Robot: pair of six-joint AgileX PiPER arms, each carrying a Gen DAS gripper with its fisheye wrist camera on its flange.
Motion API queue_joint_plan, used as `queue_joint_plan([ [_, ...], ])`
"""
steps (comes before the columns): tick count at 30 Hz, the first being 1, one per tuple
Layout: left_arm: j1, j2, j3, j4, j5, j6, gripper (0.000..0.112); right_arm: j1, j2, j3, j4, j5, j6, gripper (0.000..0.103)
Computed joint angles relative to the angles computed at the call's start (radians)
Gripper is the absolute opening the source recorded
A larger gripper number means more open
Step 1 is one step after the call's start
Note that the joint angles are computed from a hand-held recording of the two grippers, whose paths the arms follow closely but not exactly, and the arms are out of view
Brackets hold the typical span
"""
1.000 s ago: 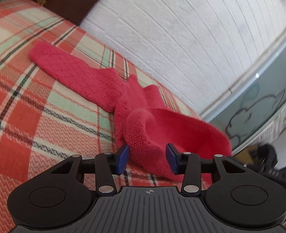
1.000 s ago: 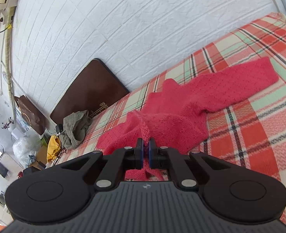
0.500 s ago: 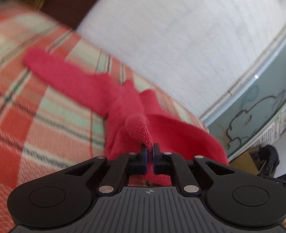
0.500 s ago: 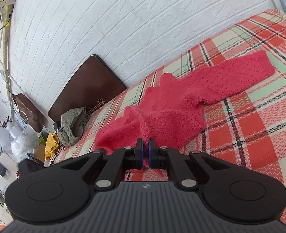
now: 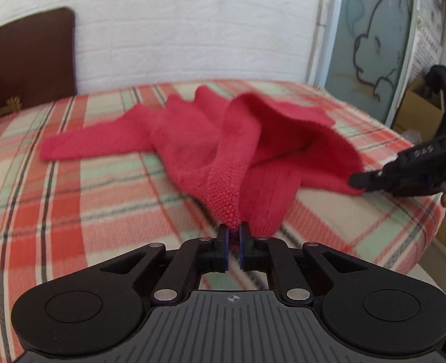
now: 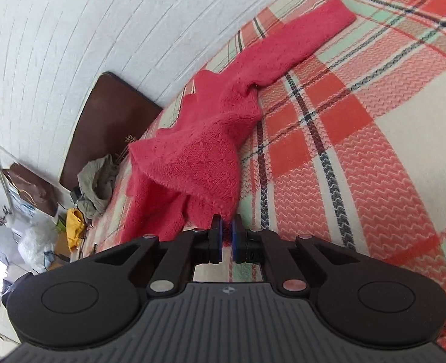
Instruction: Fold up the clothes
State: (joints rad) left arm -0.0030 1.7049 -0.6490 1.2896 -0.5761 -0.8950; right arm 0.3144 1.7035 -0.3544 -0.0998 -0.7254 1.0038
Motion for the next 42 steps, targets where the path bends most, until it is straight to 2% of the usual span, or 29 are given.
queue_joint_plan([
  [1, 0.010, -0.004, 0.002, 0.010, 0.002, -0.016, 0.027, 0.034, -0.025, -0.004, 0.088, 0.045, -0.096, 0.008],
  [2, 0.016, -0.010, 0.006, -0.002, 0.007, -0.009, 0.028, 0.059, -0.058, -0.017, 0.173, 0.108, -0.196, 0.010],
  [3, 0.020, -0.016, 0.011, -0.022, 0.011, 0.006, 0.028, 0.072, -0.088, -0.029, 0.239, 0.164, -0.296, 0.016],
  [5, 0.027, -0.027, 0.015, -0.062, 0.008, 0.041, 0.034, 0.107, -0.132, -0.045, 0.390, 0.192, -0.496, 0.028],
  [6, 0.030, -0.032, 0.017, -0.082, 0.005, 0.059, 0.046, 0.124, -0.150, -0.053, 0.462, 0.194, -0.596, 0.033],
  [8, 0.025, -0.030, 0.012, -0.121, -0.010, 0.093, 0.055, 0.162, -0.178, -0.084, 0.602, 0.204, -0.796, 0.040],
  [10, 0.002, -0.018, -0.011, -0.110, -0.008, 0.094, 0.055, 0.194, -0.171, -0.134, 0.668, 0.224, -0.939, 0.048],
  [13, -0.053, 0.014, -0.029, -0.189, 0.012, 0.211, 0.057, 0.241, -0.118, -0.221, 0.754, 0.253, -1.151, 0.055],
  [18, -0.091, 0.067, -0.065, -0.266, 0.010, 0.270, 0.060, 0.324, 0.002, -0.353, 1.078, 0.276, -1.625, 0.055],
  [20, -0.109, 0.086, -0.084, -0.294, 0.026, 0.289, 0.060, 0.337, 0.023, -0.366, 1.114, 0.287, -1.688, 0.055],
  [23, -0.125, 0.098, -0.091, -0.313, 0.045, 0.315, 0.060, 0.373, 0.034, -0.367, 1.208, 0.248, -1.805, 0.056],
  [26, -0.131, 0.093, -0.073, -0.340, 0.048, 0.371, 0.060, 0.387, 0.010, -0.337, 1.186, 0.238, -1.793, 0.062],
  [31, -0.131, 0.087, -0.070, -0.317, 0.068, 0.364, 0.057, 0.435, -0.004, -0.316, 1.373, 0.157, -1.950, 0.062],
  [33, -0.141, 0.082, -0.073, -0.337, 0.081, 0.367, 0.031, 0.436, -0.016, -0.298, 1.423, 0.141, -1.951, 0.062],
  [34, -0.148, 0.080, -0.074, -0.360, 0.087, 0.383, 0.024, 0.433, -0.018, -0.289, 1.439, 0.139, -1.940, 0.062],
  [35, -0.157, 0.074, -0.068, -0.409, 0.090, 0.425, 0.012, 0.429, -0.020, -0.280, 1.454, 0.137, -1.929, 0.062],
  [36, -0.166, 0.060, -0.050, -0.491, 0.079, 0.500, 0.007, 0.428, -0.019, -0.278, 1.480, 0.133, -1.929, 0.062],
  [38, -0.175, 0.014, -0.002, -0.629, 0.041, 0.632, 0.005, 0.417, -0.024, -0.267, 1.498, 0.138, -1.903, 0.061],
  [39, -0.171, -0.019, 0.022, -0.640, 0.028, 0.654, 0.005, 0.407, -0.029, -0.259, 1.486, 0.148, -1.871, 0.059],
  [42, -0.140, -0.113, 0.073, -0.546, 0.012, 0.621, 0.005, 0.375, -0.039, -0.241, 1.432, 0.185, -1.778, 0.059],
])
